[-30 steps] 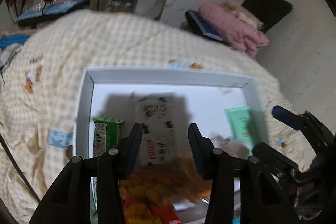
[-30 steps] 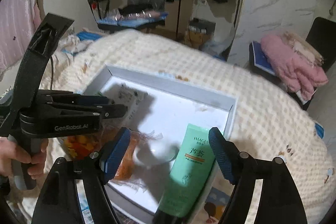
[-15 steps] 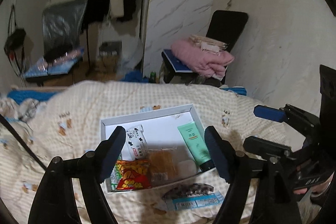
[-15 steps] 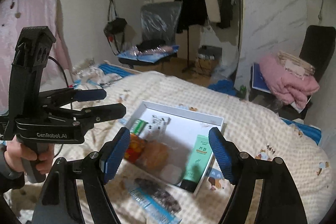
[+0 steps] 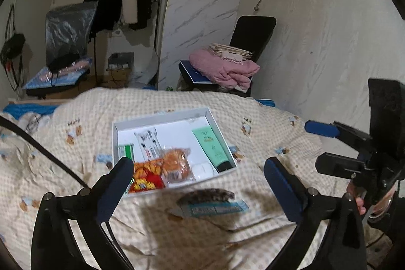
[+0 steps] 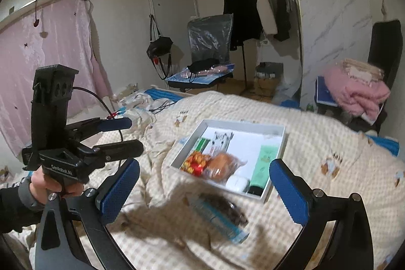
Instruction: Organize objects
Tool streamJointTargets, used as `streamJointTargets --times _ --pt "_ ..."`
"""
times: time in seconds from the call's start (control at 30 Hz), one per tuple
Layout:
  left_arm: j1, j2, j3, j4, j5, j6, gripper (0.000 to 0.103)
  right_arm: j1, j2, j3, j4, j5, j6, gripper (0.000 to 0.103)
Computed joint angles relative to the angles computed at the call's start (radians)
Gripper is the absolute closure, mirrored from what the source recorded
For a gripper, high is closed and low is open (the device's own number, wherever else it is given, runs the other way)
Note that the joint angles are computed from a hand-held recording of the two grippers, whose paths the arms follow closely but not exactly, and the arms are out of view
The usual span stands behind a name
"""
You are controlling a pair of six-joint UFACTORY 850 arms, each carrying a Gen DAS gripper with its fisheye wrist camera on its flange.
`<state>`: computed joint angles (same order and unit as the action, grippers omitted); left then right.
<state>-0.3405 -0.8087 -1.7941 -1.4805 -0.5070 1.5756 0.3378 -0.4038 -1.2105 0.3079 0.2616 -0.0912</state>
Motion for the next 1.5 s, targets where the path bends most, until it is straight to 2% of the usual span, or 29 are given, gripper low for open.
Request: streamJointTargets --times 0.1,0.27,0.4,0.57,0.7,0.8,1.0,1.03,1.07,1.1,1.17,1.27,1.43,1.5 --pt "0.008 -0.003 0.034 -0.023 -0.002 0.017 0.000 -0.002 -0.002 0.036 -0.084 0.022 0.109 0.000" --pt "0.004 -0.031 0.051 0.050 0.052 -0.048 0.000 -0.008 -0.033 0.061 -0.177 0.029 0.240 0.000" --pt "0.002 -0.022 0.131 -0.161 0.114 0.147 0.000 -0.014 -0.055 0.069 -0.254 0.030 0.336 0.000" --pt "0.014 -0.070 0.115 -0.042 0.079 -0.026 0.000 -0.010 -0.064 0.099 -0.258 0.061 0.381 0.000" --pt "0.025 -0.111 0.068 0.034 0.031 -0.142 0.000 0.008 -0.074 0.120 -0.164 0.096 0.301 0.000" --pt "0.023 -0.130 0.045 0.123 0.029 -0.249 0.000 0.016 -0.092 0.131 -0.175 0.120 0.310 0.000" --pt "0.015 -0.122 0.054 0.140 0.047 -0.248 0.002 0.005 -0.100 0.135 -0.213 0.127 0.361 0.000" --pt "0.014 -0.124 0.049 0.153 0.043 -0.254 0.004 0.005 -0.101 0.136 -0.212 0.130 0.360 0.000" --pt "0.014 -0.126 0.042 0.172 0.036 -0.267 0.011 0.005 -0.103 0.136 -0.219 0.133 0.367 0.000" --pt "0.014 -0.131 0.029 0.203 0.028 -0.293 0.024 0.004 -0.105 0.136 -0.230 0.134 0.380 0.000" --pt "0.010 -0.155 -0.023 0.332 0.017 -0.416 0.040 -0.002 -0.111 0.135 -0.266 0.135 0.426 0.000" --pt "-0.001 -0.201 -0.124 0.554 -0.017 -0.576 0.042 -0.014 -0.126 0.128 -0.319 0.124 0.503 0.000" --pt "-0.060 -0.283 -0.306 1.003 -0.065 -0.721 0.044 -0.024 -0.137 0.123 -0.380 0.120 0.579 0.000" --pt "-0.087 -0.310 -0.354 1.131 -0.078 -0.738 0.044 -0.024 -0.138 0.123 -0.382 0.119 0.581 0.000"
